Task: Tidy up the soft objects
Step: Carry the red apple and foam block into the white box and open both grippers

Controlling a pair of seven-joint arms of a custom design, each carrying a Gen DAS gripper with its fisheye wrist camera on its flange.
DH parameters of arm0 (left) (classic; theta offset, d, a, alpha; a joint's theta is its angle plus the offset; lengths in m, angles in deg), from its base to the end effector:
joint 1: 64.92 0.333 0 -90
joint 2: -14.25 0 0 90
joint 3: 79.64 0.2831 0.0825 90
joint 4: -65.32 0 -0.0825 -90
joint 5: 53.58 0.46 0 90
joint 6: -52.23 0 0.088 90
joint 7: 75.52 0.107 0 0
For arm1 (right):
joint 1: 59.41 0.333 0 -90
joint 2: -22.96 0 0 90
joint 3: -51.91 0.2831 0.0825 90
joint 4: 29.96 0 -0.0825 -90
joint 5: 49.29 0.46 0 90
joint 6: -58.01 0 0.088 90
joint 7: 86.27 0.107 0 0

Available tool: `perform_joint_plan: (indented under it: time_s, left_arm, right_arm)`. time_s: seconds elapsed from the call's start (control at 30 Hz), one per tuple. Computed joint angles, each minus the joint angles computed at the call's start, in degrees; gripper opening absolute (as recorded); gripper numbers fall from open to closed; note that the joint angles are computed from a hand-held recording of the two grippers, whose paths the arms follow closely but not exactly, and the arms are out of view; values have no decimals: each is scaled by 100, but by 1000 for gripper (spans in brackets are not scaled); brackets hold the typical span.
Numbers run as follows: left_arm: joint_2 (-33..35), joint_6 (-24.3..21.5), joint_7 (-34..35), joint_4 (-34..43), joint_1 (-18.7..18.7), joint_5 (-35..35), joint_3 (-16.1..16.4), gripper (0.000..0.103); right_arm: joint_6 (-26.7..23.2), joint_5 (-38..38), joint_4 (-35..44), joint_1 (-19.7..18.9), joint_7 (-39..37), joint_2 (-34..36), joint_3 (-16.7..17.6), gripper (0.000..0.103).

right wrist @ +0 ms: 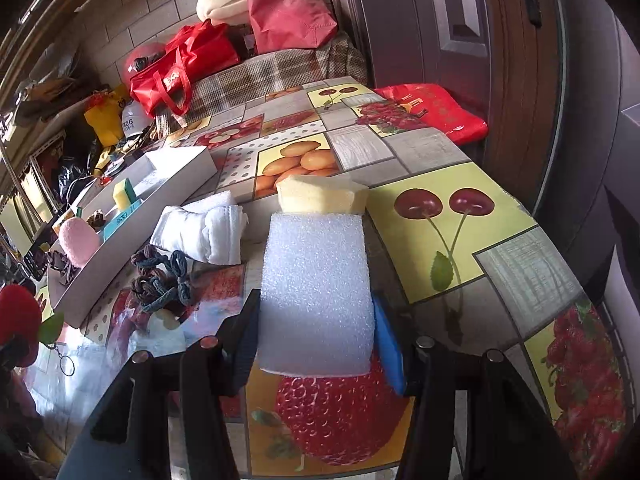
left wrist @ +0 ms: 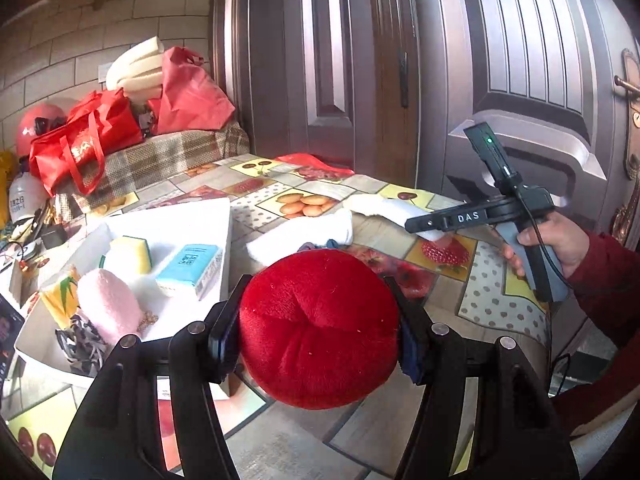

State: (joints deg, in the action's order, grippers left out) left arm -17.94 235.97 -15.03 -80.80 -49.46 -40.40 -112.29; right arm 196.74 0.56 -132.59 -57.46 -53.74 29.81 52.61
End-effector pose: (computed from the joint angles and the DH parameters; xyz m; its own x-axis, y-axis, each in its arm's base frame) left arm 0.4879 -0.1864 0.4970 -0.1224 -0.9922 -0.0247 -0.3966 0.0717 -0.9152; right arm 0.7055 0.0358 0.4798 0.5613 -0.8058 -0.1890 -0.6247 -0.2627 -0.7353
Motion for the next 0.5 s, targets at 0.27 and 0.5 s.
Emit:
perform_joint_plan:
  time_s: [0.27, 0.5]
  left_arm:
    - [-1529, 56, -1470, -613, 1587, -434, -1252, 63]
    - [-1729, -41, -1904, -734, 1677, -295, -1287, 63]
  right_arm:
    - [1011, 2509, -1087, 280, -2451, -942, -158, 52]
    - [1007, 3083, -1086, 455, -2772, -1025, -270, 52]
